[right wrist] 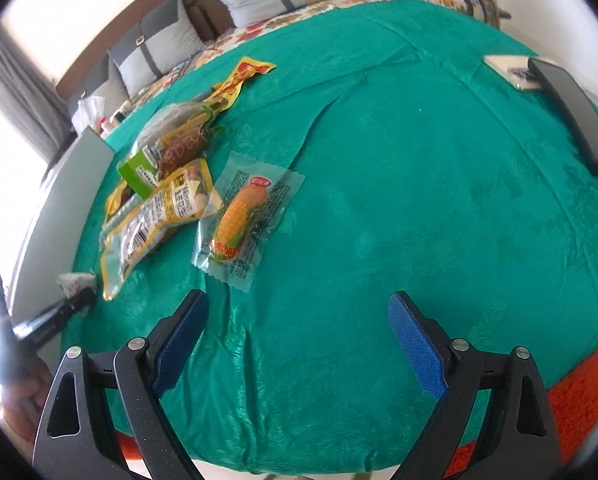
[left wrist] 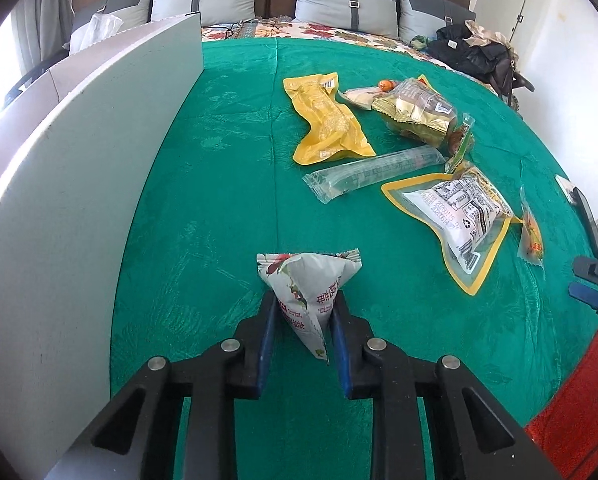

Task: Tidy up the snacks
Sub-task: 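Close left tool on white triangular packet while right tool grasps corn-sausage packet, then carry both packets over the cardboard box and open both tools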

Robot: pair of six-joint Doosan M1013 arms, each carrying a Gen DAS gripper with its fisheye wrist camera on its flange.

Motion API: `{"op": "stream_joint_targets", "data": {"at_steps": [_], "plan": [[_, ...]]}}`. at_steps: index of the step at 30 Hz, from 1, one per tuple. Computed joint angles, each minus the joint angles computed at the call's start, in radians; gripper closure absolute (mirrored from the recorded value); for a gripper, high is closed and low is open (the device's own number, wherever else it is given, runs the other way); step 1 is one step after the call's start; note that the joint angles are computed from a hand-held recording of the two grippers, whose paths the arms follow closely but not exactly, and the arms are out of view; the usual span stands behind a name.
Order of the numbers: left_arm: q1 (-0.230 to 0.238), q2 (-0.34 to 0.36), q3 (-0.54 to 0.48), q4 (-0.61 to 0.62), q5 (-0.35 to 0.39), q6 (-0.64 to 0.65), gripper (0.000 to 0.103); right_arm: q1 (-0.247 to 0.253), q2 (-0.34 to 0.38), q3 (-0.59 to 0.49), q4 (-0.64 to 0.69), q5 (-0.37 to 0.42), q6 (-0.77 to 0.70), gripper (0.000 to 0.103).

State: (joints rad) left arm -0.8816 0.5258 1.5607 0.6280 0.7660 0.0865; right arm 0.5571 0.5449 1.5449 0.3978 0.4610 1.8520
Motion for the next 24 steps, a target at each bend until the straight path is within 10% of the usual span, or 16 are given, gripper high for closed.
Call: {"op": "stream_joint_targets", "data": {"at_steps": [3, 12, 16, 24], "plan": [[-0.009, -0.017, 0.025, 0.015, -0.027, -0.028, 0.078, -0.016, 0.062, -0.112, 0.102, 0.156, -0.010, 0.012], [-0.022, -0.038, 0.075, 0.057, -0.079, -0.098, 0.078, 0.052, 0.208, -0.416, -0.348, 0.460, 0.268, 0.039], [-0.020, -0.053, 0.099, 0.091, -0.111, -0.147, 0.078, 0.037, 0.181, -0.365, -0.281, 0.424, 0.235, 0.060], [-0.023, -0.059, 0.100, 0.110, -0.148, -0.152, 0.078, 0.025, 0.126, -0.293, -0.299, 0.381, 0.201, 0.064]]}}
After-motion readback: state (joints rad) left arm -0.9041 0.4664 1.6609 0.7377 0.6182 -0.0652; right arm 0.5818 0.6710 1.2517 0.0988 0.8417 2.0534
